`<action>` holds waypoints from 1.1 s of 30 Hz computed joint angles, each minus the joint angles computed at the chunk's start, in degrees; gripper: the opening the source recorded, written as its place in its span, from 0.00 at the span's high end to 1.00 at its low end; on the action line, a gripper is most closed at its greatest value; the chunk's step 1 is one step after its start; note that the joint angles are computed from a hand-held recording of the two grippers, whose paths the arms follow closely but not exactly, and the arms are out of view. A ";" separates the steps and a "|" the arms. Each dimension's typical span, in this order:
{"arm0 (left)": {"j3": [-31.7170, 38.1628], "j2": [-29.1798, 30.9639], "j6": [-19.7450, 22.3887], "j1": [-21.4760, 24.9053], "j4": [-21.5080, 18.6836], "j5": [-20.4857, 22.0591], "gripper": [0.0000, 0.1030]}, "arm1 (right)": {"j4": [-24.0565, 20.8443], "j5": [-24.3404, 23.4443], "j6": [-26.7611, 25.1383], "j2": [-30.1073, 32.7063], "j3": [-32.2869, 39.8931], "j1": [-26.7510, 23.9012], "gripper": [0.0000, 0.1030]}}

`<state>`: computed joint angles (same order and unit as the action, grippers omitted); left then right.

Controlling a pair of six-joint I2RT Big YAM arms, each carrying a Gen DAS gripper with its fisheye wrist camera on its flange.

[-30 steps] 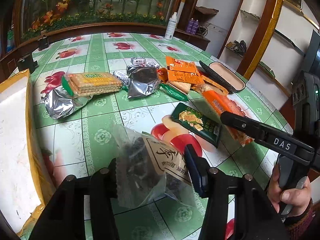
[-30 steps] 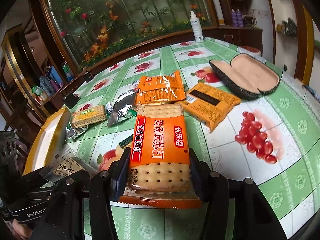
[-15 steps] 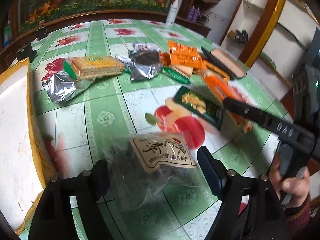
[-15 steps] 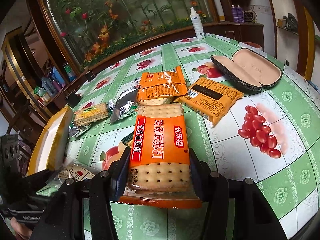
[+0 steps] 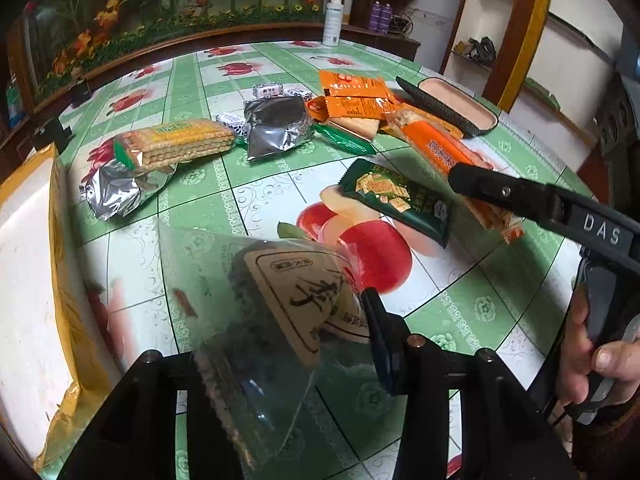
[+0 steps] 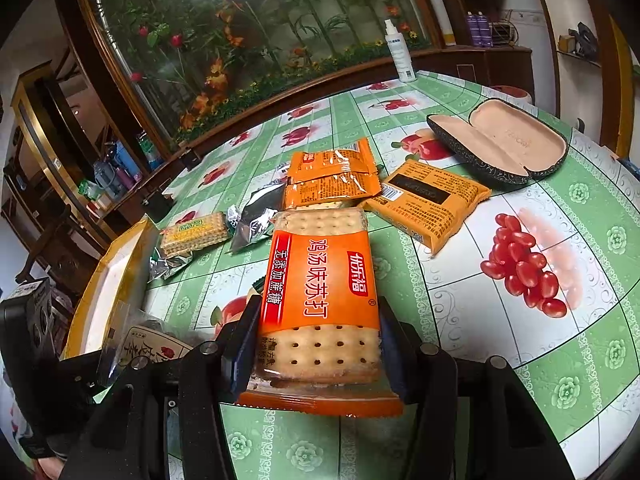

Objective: Organize snacks
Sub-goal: 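Carry the clear bag with the left tool while the right tool carries the cracker pack to the tray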

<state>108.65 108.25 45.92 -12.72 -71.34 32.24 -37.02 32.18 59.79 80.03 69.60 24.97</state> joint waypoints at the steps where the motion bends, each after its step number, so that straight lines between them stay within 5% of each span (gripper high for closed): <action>1: 0.29 0.09 -0.23 0.11 -0.30 0.25 0.58 | -0.23 0.19 -0.03 0.09 0.14 0.07 0.44; 15: 5.81 0.07 -4.10 3.61 0.60 5.63 0.64 | -0.67 -0.29 -4.41 2.20 5.47 1.61 0.44; 33: 22.84 9.51 -10.91 9.90 -3.85 9.47 0.64 | -1.91 -7.63 -12.84 11.52 19.55 1.84 0.44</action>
<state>131.49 117.75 35.02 -2.82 -75.18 41.71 -38.93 24.55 46.95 91.55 89.15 26.81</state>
